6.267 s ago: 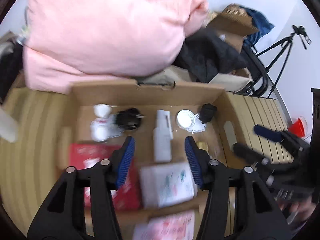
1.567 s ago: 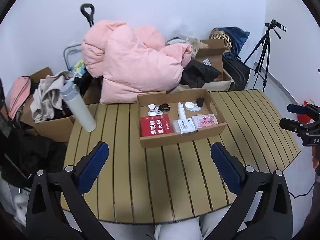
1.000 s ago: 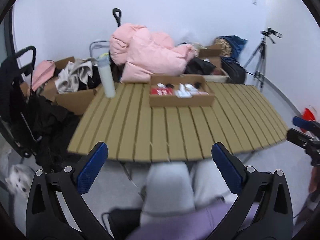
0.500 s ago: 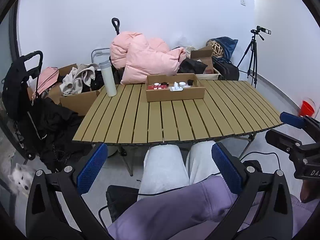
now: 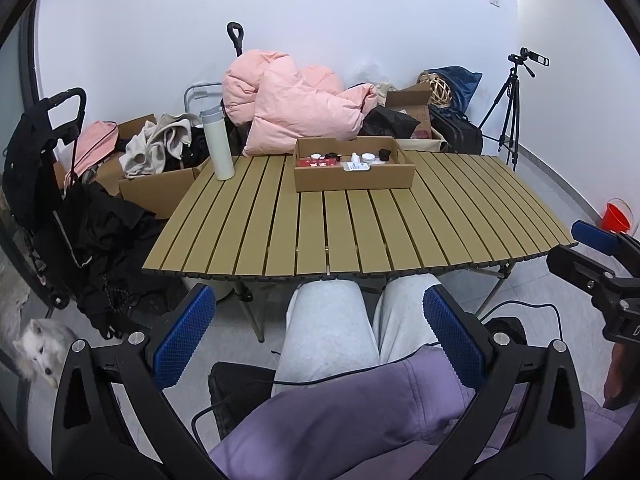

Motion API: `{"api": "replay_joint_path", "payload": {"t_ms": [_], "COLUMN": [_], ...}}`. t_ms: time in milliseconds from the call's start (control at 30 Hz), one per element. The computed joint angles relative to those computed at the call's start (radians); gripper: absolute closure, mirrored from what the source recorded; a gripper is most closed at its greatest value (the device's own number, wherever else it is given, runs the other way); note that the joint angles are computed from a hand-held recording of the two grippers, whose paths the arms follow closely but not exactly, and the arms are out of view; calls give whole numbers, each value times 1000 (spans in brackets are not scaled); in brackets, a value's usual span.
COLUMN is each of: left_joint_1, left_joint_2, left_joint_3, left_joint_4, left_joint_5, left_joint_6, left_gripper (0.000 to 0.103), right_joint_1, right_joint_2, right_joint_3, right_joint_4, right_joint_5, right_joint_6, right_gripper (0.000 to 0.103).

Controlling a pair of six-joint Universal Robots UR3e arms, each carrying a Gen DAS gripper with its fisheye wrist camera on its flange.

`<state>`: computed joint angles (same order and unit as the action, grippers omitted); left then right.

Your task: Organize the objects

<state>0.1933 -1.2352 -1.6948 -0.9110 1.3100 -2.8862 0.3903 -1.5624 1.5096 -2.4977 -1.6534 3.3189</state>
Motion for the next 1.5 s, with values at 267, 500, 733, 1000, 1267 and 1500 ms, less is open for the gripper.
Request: {"api": "replay_joint_path", "payload": {"t_ms": [267, 500, 733, 1000, 1267, 1500], "left_joint_1": [5, 2, 13, 19, 18, 21], "left_joint_2": [3, 6, 8, 11, 11, 15], "left_joint_3": [-8, -1, 3, 1, 3, -3], "left_joint_4": [8, 0, -14, -18, -25, -22], "left_joint_5": [-2, 0, -14, -20, -19, -23], "left_joint_6": [1, -1, 2, 7, 7, 8], "left_gripper": [0, 0, 0, 0, 0, 0], "right_joint_1": [3, 9, 5, 18, 10, 11], "right_joint_2": [13, 15, 14, 24, 22, 27], "right_joint_3": [-10, -11, -11, -19, -15, -20], "right_joint_4": [8, 4, -2, 1, 0, 2], "right_joint_5": [4, -2, 13, -9, -1, -3], "right_joint_6": [-3, -1, 7, 14, 14, 14], "right_gripper": [12, 12, 12, 12, 12, 12]}}
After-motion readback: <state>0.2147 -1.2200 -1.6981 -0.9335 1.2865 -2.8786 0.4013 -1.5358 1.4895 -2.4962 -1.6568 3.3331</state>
